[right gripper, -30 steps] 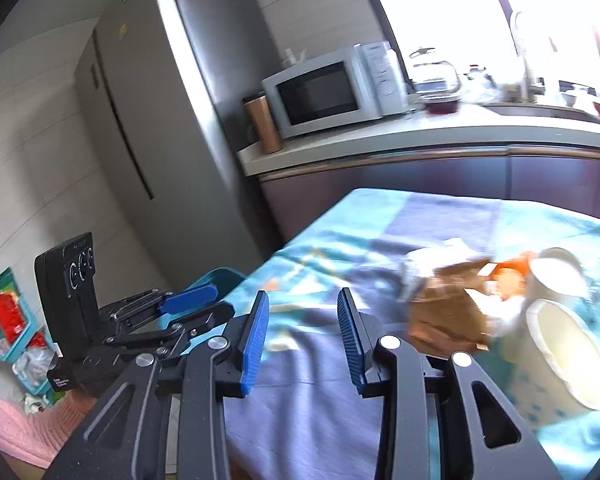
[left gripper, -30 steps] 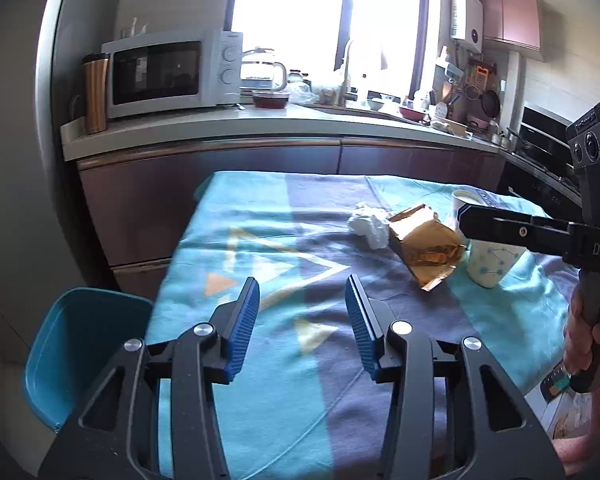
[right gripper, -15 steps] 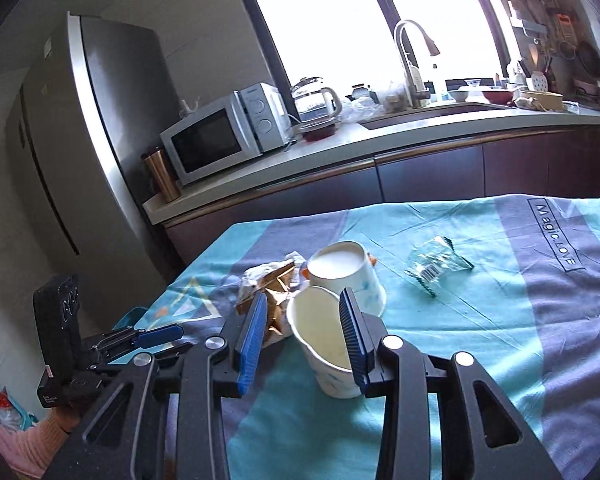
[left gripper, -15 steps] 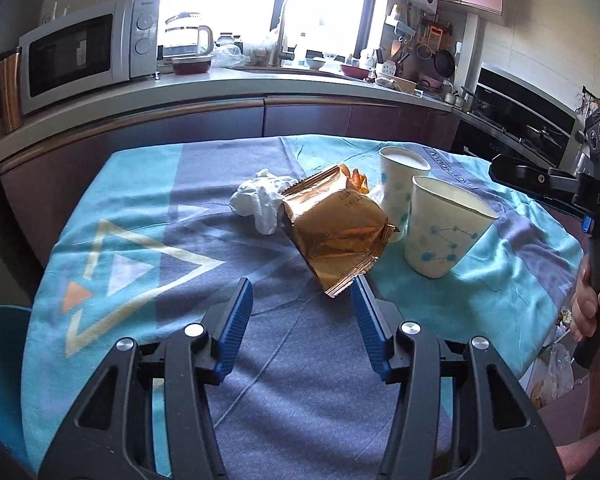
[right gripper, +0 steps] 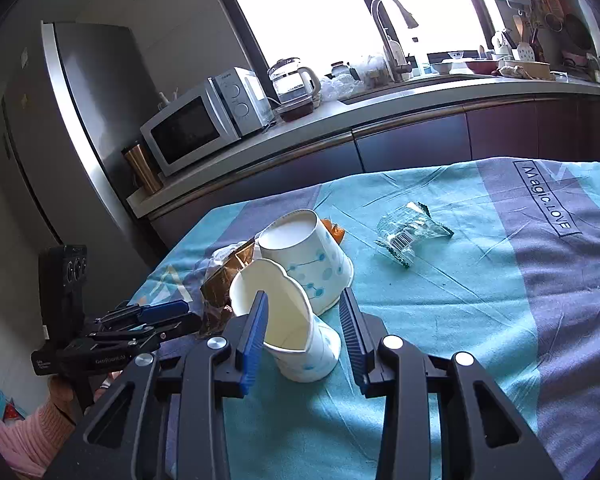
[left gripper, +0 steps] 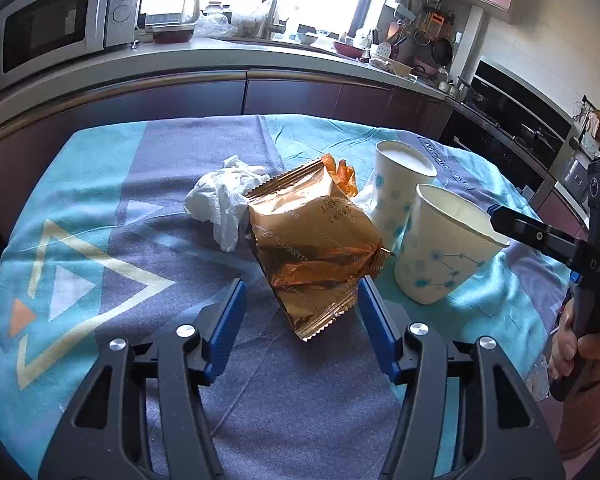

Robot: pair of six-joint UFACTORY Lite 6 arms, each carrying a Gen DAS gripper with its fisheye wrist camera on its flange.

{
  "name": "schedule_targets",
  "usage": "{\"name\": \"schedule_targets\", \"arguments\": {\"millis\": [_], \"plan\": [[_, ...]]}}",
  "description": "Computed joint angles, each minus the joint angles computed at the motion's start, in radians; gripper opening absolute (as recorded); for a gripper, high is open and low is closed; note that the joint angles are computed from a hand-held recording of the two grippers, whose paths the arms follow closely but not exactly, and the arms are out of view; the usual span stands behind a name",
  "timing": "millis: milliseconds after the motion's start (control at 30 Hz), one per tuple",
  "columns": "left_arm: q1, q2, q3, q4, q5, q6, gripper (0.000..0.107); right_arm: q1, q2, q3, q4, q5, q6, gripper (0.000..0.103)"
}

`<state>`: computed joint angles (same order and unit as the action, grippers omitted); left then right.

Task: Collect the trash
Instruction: 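Grasp the second gold wrapper with the left tool while the right tool grips the tipped paper cup rim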

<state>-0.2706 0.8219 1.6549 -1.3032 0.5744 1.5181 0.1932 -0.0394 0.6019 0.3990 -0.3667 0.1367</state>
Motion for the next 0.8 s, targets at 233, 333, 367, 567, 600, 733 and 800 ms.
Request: {"name": "schedule_targets", "arguments": {"millis": [233, 333, 367, 567, 600, 733, 800], "plan": [[-0.010, 0.108, 0.159, 0.127, 0.065, -0.180, 0.059, -0.037, -0.008, -0.038, -0.153, -0.003, 0.152, 0.028], [-0.015, 0.164, 0.243, 0.177, 0.096, -0.260, 0.058, -0.048, -0.007, -0.047, -0.215, -0.002, 0.208, 0.017], [-0.015, 0.174, 0.256, 0.180, 0.105, -0.269, 0.056, -0.048, -0.009, -0.050, -0.222, -0.003, 0.213, 0.016], [-0.022, 0.208, 0.299, 0.211, 0.128, -0.312, 0.028, -0.052, -0.012, -0.063, -0.284, -0.014, 0.278, 0.006], [-0.023, 0.203, 0.290, 0.208, 0.125, -0.308, 0.025, -0.051, -0.013, -0.065, -0.285, -0.015, 0.282, 0.006], [-0.022, 0.163, 0.225, 0.167, 0.126, -0.256, 0.008, -0.048, -0.016, -0.072, -0.318, -0.025, 0.323, 0.006], [-0.021, 0.147, 0.203, 0.150, 0.125, -0.233, 0.007, -0.045, -0.020, -0.073, -0.324, -0.029, 0.333, 0.006]]}}
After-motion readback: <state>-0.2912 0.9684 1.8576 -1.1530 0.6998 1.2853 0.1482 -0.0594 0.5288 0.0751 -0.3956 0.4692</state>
